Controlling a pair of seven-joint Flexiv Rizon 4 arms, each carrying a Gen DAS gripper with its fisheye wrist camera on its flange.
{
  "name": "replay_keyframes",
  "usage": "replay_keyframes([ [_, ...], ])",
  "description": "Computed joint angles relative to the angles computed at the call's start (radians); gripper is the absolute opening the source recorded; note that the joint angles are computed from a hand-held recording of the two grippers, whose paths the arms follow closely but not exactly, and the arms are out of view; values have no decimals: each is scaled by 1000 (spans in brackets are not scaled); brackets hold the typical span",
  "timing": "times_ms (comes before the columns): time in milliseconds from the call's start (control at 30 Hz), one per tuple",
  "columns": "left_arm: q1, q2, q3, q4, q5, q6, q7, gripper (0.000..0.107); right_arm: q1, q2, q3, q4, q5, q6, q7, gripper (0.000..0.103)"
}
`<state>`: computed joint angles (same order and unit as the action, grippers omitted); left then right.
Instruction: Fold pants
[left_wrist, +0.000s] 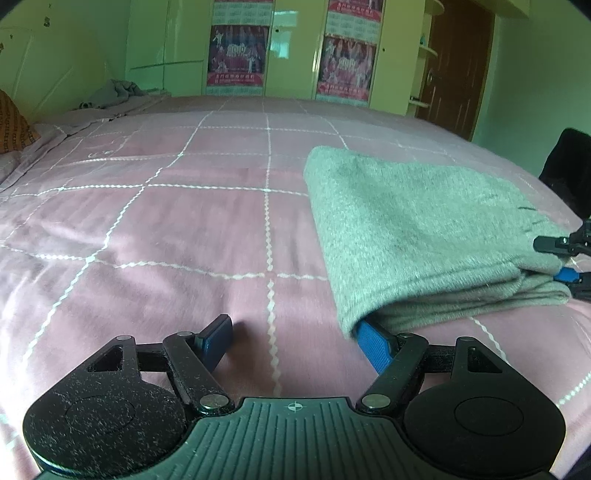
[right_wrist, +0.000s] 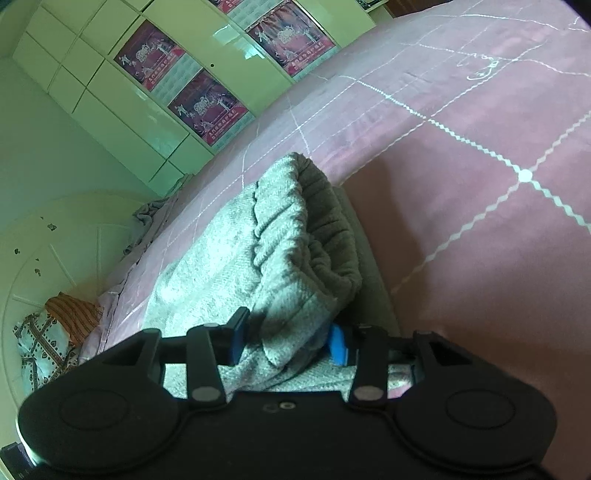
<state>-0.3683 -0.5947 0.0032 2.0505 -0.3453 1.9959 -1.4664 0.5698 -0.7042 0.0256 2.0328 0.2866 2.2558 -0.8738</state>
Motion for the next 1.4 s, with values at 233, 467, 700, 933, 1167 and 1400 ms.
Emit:
replay_keyframes([
  [233, 122, 64, -109, 58, 122, 154, -148, 74, 388, 127, -425, 101, 134, -215, -27, 60],
  [467, 178, -77, -208, -307, 241, -86, -66, 49, 559, 50, -644, -4, 88, -277, -353, 12],
  [700, 43, -168, -41, -518, 172, -465, -1, 50, 499, -33, -636, -98, -83, -454, -339, 3],
  [933, 82, -147, -88, -498, 175, -397, 23, 50, 492, -21, -651, -83, -209, -455, -318, 14],
  [1167, 64, -243, -44, -737, 152, -547, 67, 58, 550, -65, -752, -124, -181, -421, -306, 24],
  [1400, 101, -258, -75, -763, 200, -649, 92, 84, 343, -23, -582, -221, -279, -602, -256, 50],
])
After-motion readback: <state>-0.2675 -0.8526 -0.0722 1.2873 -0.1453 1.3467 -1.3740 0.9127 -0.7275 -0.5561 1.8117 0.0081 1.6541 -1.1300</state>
